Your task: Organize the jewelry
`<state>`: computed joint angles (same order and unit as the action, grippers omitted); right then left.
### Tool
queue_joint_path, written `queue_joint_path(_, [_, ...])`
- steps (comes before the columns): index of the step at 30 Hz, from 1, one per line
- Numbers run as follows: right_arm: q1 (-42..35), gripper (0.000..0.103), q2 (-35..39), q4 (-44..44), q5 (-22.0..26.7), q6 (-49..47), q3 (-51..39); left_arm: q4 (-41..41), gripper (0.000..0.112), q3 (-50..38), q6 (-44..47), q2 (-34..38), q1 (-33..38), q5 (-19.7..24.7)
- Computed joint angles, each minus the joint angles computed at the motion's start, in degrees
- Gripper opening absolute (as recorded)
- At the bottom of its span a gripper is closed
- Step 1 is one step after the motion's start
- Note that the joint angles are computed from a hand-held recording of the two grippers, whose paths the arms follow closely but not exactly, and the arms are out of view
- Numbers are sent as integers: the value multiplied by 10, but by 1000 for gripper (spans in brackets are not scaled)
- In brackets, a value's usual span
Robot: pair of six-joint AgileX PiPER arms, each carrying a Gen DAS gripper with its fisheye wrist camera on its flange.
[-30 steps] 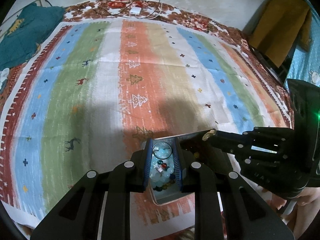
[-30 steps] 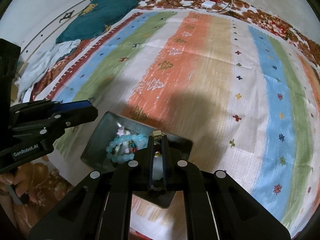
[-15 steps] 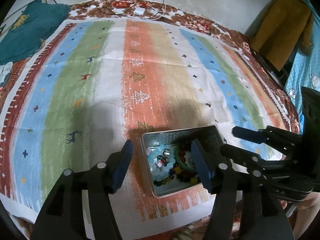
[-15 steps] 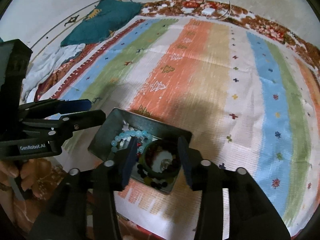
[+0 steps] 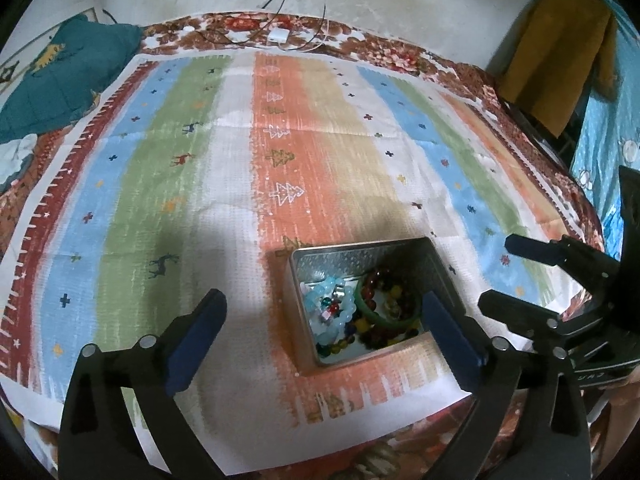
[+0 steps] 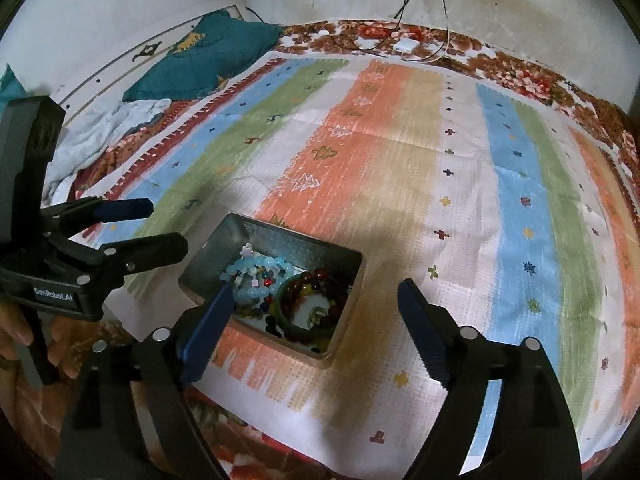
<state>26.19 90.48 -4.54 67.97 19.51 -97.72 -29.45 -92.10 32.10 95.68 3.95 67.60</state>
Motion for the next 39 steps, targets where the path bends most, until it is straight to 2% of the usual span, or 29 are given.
queue_joint_path(3, [3, 91, -14, -1, -7, 3, 13, -2, 97, 13, 9, -11, 6, -2])
queue_joint_path(9, [14, 93, -43, -11, -19, 13, 47, -12, 97, 45, 36, -39, 14, -7])
queue_joint_path(13, [27, 93, -65, -24, -26, 22, 71, -16, 97, 85, 63, -73, 12, -32])
queue_joint_path(21, [33, 93, -107, -42, -48, 55, 111, -19, 97, 119, 81, -106, 12, -53])
queue_joint_path(27, [39, 93, -117, -43, -54, 57, 124, -57, 97, 124, 105, -109, 31, -31])
queue_joint_path(39, [50, 93, -123, -66, -56, 75, 129, -48, 97, 144, 118, -126, 17, -44])
